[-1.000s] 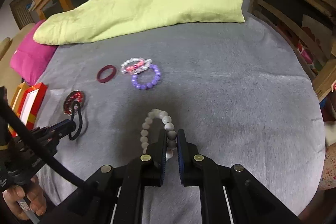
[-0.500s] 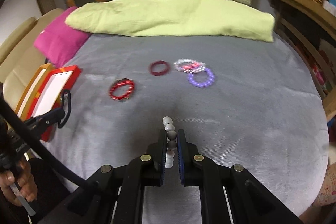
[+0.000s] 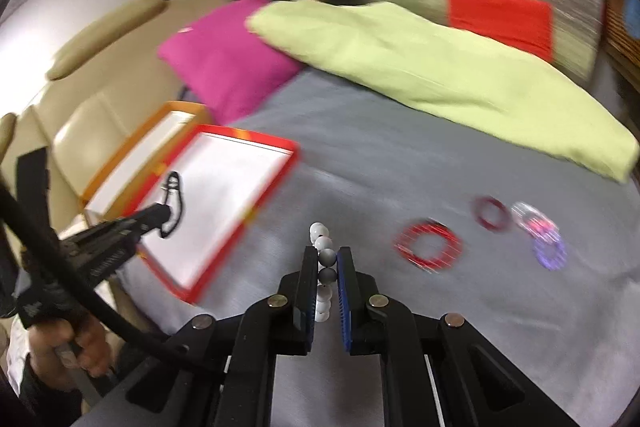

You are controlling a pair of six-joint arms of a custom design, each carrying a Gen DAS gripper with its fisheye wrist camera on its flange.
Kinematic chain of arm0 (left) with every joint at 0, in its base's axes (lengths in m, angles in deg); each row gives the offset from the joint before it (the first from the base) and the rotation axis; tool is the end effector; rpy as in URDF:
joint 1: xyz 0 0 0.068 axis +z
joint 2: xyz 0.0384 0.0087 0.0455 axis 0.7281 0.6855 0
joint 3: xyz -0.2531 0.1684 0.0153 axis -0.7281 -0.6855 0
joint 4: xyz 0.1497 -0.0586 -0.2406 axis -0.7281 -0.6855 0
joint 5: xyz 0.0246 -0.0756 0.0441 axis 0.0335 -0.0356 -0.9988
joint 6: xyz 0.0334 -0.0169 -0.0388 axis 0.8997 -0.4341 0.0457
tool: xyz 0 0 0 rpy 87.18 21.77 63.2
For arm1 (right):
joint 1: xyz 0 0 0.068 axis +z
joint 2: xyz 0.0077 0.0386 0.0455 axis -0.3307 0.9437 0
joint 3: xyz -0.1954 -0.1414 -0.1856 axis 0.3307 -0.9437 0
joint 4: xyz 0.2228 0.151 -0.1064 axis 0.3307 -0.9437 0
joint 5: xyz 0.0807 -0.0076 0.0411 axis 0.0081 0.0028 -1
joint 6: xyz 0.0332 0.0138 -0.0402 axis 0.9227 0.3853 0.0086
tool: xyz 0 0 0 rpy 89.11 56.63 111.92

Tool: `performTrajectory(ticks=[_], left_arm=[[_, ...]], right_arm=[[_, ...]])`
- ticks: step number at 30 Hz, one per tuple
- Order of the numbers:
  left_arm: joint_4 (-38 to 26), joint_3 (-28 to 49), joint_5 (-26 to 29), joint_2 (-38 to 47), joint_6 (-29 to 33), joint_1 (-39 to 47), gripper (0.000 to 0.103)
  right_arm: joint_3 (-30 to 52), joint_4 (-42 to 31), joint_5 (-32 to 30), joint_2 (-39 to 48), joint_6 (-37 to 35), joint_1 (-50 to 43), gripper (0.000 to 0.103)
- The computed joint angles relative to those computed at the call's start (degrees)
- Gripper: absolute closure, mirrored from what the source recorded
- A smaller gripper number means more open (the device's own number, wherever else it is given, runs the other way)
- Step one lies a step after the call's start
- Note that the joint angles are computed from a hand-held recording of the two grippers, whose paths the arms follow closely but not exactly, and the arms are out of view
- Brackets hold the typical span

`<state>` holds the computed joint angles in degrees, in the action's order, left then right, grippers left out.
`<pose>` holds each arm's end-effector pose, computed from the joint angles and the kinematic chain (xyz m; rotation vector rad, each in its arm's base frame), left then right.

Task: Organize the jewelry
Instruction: 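Carry both items into the red-rimmed white tray and open both grippers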

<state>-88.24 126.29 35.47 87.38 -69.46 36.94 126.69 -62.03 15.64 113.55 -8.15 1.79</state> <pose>0.3538 -0.0701 0.2354 0.3183 2.3620 -0.3852 0.2752 0.0980 0.2737 0.1842 2.3864 0.1208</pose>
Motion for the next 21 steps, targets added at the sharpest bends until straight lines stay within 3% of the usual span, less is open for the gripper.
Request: performTrajectory(ticks=[7,13,21], left_arm=[[-2.4,5.6,3.4,5.5,3.2,8.7,0.095],[-4.3,11.0,3.2,12.8,5.2,11.2,0.095],[-5.4,16.2,1.8,20.1,5.5,10.7,0.095]], right_arm=[[13.1,4.8,-4.6,16.8,1.2,5.1,0.093],[21.7,6.2,-8.6,29.8,1.9,5.7,0.093],[27.4,4.0,-9.9,38.8,1.5,3.3,0.093]])
